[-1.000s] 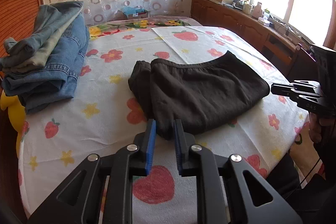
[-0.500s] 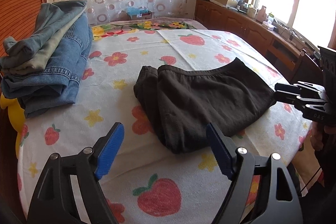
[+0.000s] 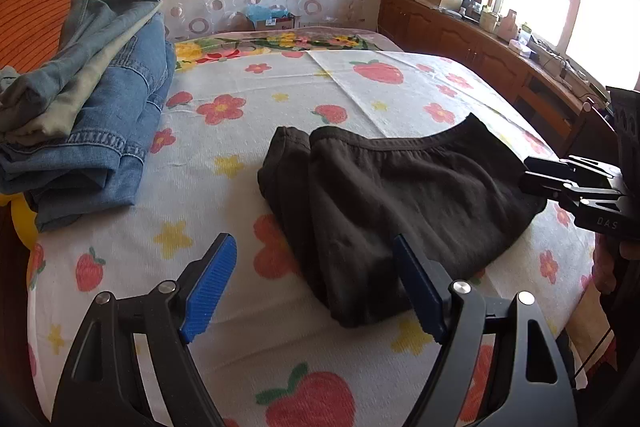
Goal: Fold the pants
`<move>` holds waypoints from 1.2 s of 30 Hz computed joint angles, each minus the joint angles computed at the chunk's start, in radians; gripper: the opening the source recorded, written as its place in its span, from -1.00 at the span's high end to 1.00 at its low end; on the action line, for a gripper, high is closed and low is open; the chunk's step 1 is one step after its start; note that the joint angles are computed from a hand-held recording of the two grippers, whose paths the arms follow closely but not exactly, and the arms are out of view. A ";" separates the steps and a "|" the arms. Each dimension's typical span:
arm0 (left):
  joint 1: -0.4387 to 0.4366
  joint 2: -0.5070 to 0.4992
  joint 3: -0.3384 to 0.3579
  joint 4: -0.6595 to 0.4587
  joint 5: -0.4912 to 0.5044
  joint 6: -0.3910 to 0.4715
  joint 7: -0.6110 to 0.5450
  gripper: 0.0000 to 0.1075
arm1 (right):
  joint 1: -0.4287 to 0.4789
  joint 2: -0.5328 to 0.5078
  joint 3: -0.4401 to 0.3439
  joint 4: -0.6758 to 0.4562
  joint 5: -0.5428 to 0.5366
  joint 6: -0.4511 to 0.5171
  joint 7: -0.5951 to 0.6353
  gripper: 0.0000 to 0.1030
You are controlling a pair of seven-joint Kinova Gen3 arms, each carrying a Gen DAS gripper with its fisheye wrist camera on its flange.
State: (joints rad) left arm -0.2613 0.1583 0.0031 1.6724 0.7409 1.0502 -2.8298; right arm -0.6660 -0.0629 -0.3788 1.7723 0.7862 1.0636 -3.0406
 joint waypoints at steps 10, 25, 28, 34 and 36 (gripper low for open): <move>0.040 0.061 0.035 -0.086 -0.039 -0.020 0.092 -0.51 | 0.071 0.015 0.066 -0.025 -0.092 -0.094 0.076 0.10; 0.045 0.112 0.067 -0.117 -0.093 -0.045 0.177 -0.51 | 0.117 0.040 0.102 -0.024 -0.148 -0.193 0.131 0.26; 0.045 0.119 0.072 -0.117 -0.099 -0.046 0.185 -0.51 | 0.127 0.027 0.123 -0.008 -0.194 -0.257 0.159 0.41; 0.053 0.108 0.078 -0.096 -0.108 -0.081 0.161 -0.55 | 0.138 0.033 0.105 -0.001 -0.171 -0.261 0.147 0.48; 0.050 0.113 0.079 -0.101 -0.104 -0.075 0.160 -0.55 | 0.134 0.035 0.101 0.007 -0.142 -0.266 0.121 0.48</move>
